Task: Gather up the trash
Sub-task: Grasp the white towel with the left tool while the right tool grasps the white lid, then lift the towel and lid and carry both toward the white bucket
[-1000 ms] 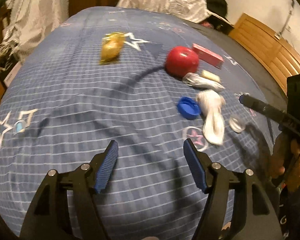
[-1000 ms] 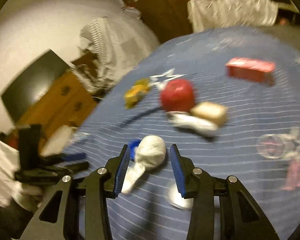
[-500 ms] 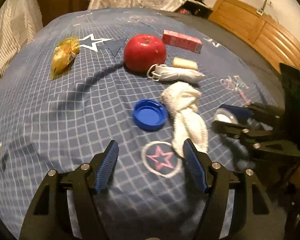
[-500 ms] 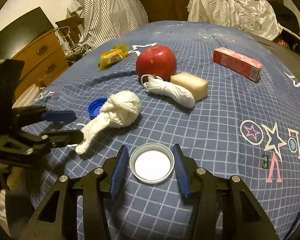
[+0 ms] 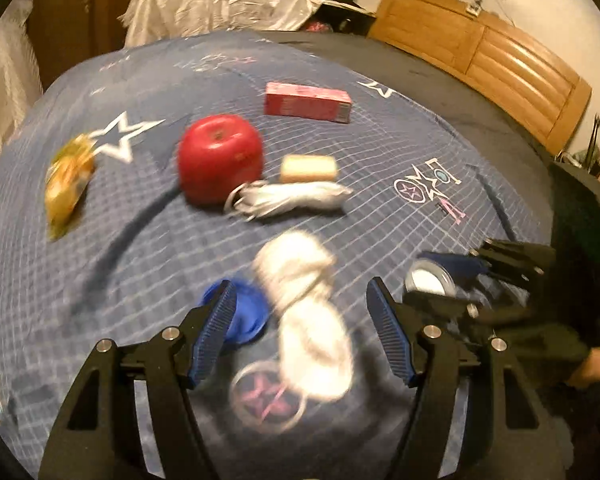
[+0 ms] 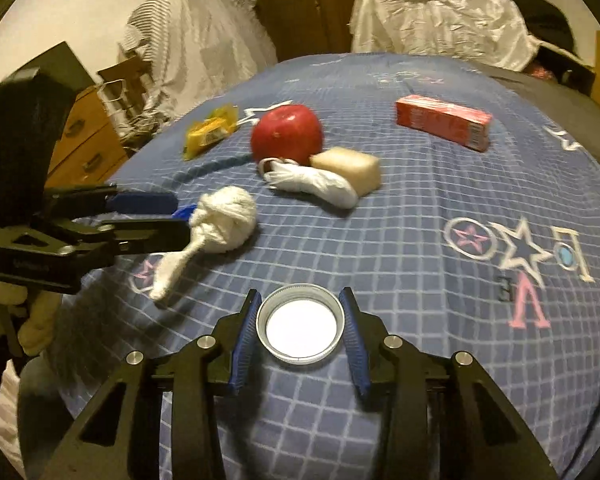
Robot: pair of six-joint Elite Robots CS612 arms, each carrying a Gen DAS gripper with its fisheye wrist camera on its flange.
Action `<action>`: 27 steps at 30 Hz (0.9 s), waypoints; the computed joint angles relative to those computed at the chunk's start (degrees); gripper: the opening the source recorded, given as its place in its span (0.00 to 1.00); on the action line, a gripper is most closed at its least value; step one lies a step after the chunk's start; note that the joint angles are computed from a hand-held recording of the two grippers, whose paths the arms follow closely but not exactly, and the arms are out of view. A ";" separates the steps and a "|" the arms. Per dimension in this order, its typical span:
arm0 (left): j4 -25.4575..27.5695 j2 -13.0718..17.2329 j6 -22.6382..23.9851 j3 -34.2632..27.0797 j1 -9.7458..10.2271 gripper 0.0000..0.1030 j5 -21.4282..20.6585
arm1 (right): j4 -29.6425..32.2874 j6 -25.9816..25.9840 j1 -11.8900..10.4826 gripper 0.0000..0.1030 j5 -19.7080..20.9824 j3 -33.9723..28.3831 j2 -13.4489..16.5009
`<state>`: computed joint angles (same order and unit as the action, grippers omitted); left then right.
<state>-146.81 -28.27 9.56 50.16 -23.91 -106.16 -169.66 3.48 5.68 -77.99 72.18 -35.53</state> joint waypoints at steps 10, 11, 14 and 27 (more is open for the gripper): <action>4.66 3.13 -0.01 -5.19 -1.86 0.47 8.05 | -0.88 -0.44 0.11 0.45 -1.50 1.28 -0.60; 4.54 3.12 0.03 -4.98 -1.95 0.47 8.41 | -1.15 -0.18 0.08 0.47 -1.37 1.54 -0.72; 3.50 2.70 0.06 -3.88 -2.02 0.45 9.11 | -1.75 0.13 0.09 0.48 -1.75 2.24 -1.01; -3.51 0.82 -2.22 0.64 -2.51 0.33 12.65 | -5.84 0.85 0.92 0.40 -6.19 3.22 -0.66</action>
<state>-150.32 -27.45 7.34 50.80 -26.42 -93.51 -175.50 4.33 6.60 -84.19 75.41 -36.19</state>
